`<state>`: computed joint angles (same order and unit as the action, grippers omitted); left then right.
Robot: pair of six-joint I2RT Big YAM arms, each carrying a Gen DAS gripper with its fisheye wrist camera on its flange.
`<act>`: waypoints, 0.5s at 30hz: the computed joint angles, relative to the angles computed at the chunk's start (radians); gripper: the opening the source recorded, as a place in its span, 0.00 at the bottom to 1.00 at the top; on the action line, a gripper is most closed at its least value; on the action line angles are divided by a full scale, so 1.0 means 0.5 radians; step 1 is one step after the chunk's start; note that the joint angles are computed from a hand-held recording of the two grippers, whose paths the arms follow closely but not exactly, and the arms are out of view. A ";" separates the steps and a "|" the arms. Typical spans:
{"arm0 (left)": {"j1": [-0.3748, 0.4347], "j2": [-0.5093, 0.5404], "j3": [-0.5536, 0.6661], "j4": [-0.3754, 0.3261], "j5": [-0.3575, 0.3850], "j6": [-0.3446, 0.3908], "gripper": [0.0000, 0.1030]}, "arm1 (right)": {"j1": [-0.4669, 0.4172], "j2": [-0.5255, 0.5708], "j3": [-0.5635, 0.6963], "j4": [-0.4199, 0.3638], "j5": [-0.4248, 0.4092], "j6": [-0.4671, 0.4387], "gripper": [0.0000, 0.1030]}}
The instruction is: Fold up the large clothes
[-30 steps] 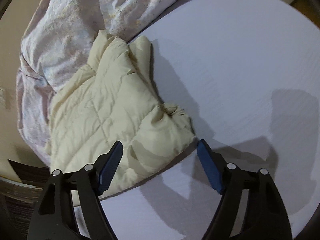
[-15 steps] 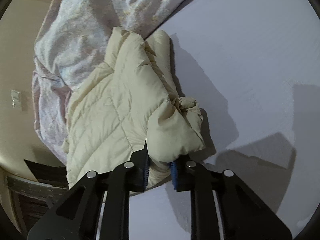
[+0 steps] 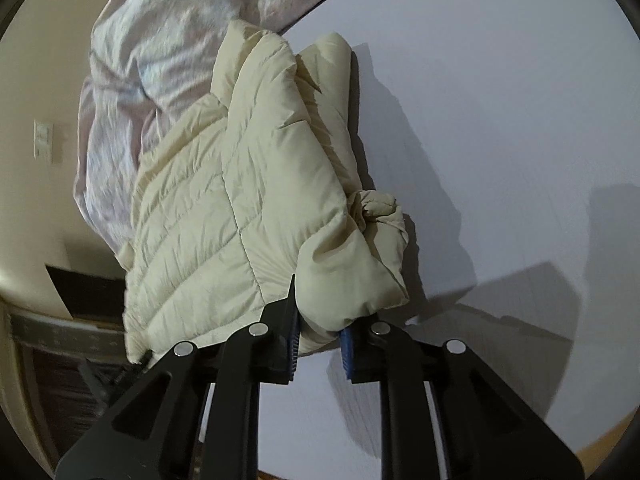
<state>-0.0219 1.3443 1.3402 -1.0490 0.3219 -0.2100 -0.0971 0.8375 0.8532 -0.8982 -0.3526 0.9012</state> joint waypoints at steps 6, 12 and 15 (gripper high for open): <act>-0.036 -0.097 -0.095 0.035 -0.176 0.095 0.30 | 0.178 0.008 0.170 -0.345 0.574 -0.122 0.57; -0.027 -0.120 -0.127 0.031 -0.217 0.138 0.57 | 0.296 0.058 0.318 -0.389 1.047 -0.185 0.57; -0.022 -0.142 -0.151 0.033 -0.205 0.139 0.66 | 0.423 0.184 0.422 -0.277 1.118 -0.267 0.57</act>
